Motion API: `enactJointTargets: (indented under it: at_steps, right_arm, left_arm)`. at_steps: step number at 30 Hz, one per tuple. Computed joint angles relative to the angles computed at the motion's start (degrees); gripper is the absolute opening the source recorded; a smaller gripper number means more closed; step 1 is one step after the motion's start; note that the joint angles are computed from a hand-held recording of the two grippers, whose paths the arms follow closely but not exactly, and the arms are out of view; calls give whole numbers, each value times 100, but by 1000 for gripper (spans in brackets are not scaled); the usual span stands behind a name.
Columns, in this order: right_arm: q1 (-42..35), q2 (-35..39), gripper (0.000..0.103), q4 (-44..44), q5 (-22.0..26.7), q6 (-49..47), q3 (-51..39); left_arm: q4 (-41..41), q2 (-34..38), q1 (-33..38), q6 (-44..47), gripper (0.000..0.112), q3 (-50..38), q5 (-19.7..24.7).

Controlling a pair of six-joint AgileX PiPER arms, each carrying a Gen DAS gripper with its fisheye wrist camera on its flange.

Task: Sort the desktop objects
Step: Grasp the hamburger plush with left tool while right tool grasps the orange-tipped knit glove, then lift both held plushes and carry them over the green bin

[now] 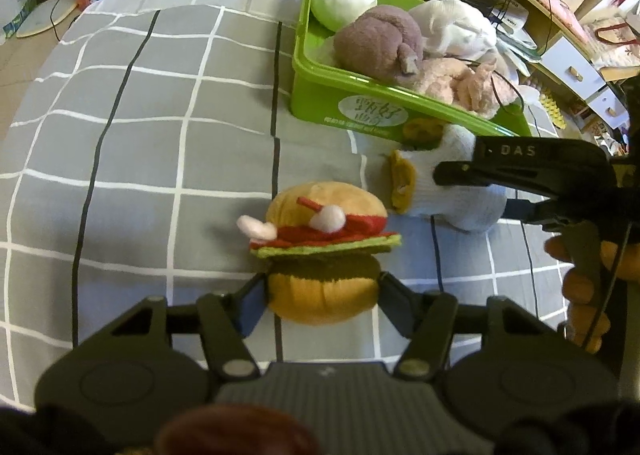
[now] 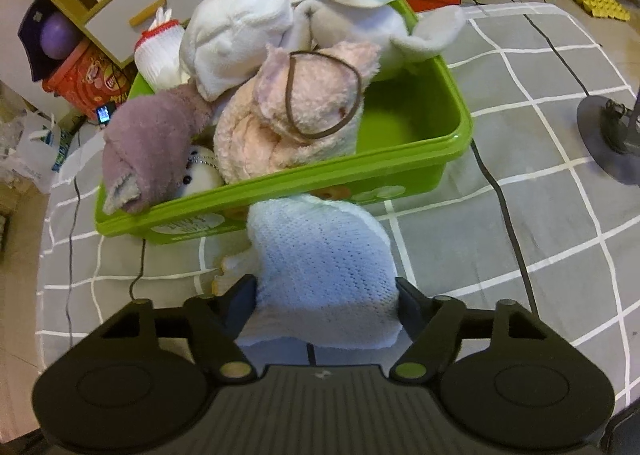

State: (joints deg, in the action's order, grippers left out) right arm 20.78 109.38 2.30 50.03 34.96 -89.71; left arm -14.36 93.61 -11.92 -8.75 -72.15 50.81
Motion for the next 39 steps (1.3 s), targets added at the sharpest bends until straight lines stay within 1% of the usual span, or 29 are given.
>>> enactJointTargets:
  at_steps: [3, 10, 12, 15, 19, 20, 21, 24, 25, 26, 27, 28, 29, 30, 34, 35, 36, 37, 38, 39]
  right_arm:
    - [-87, -134, 63, 78, -34, -85, 110]
    - [-222, -505, 58, -32, -84, -105, 451]
    - [-254, -644, 54, -48, -81, -139, 544]
    - [-338, -825, 52, -26, -115, -224, 683]
    - [-434, -1059, 52, -158, -109, -208, 879]
    - [-459, -1119, 52, -172, -101, -214, 921]
    - [-512, -1176, 51, -156, -115, -253, 967]
    - [-653, -1409, 51, -51, -163, -365, 1124]
    - [-686, -1485, 51, -35, -169, -383, 1167]
    - [-716, -1548, 51, -31, -175, -405, 1205]
    - [-740, -1587, 51, -33, -169, -422, 1223]
    - [-759, -1637, 51, -43, -167, -427, 1257]
    - [-781, -1676, 51, -48, -164, -435, 1286]
    - [-805, -1712, 51, -50, -163, -441, 1316]
    - [-890, -1774, 51, 13, -149, -518, 1388]
    - [-908, -1783, 51, 32, -143, -539, 1401]
    - [-917, -1795, 51, 40, -145, -551, 1419]
    - [-924, -1805, 51, 46, -145, -565, 1430]
    - [-928, -1814, 51, 50, -147, -577, 1444]
    - [-932, -1817, 51, 52, -141, -586, 1448]
  left_arm:
    - [-35, -53, 45, -3, 60, 1, -18]
    - [-98, -180, 103, -34, 60, 4, -32]
    - [-123, -210, 121, -39, 60, 1, -39]
    - [-157, -282, 159, -47, 59, 13, -64]
    - [-219, -375, 253, -49, 54, 37, -68]
    - [-235, -401, 278, -46, 50, 47, -68]
    - [-272, -432, 311, -18, 41, 65, -78]
    - [-375, -495, 398, 87, 40, 84, -69]
    - [-420, -503, 418, 192, 41, 88, -46]
    - [-451, -489, 432, 300, 45, 68, 20]
    - [-480, -472, 436, 372, 56, 57, 72]
    - [-489, -480, 433, 354, 64, 86, 64]
    - [-500, -486, 428, 353, 78, 114, 50]
    - [-529, -483, 424, 409, 83, 139, 31]
    - [-409, -278, 298, 471, 82, 108, 129]
    - [-345, -213, 261, 414, 79, 99, 146]
    - [-314, -155, 234, 362, 78, 97, 153]
    - [-425, -111, 249, 407, 75, 116, 147]
    - [-581, -87, 285, 484, 68, 134, 130]
    - [-625, -80, 281, 463, 65, 133, 125]
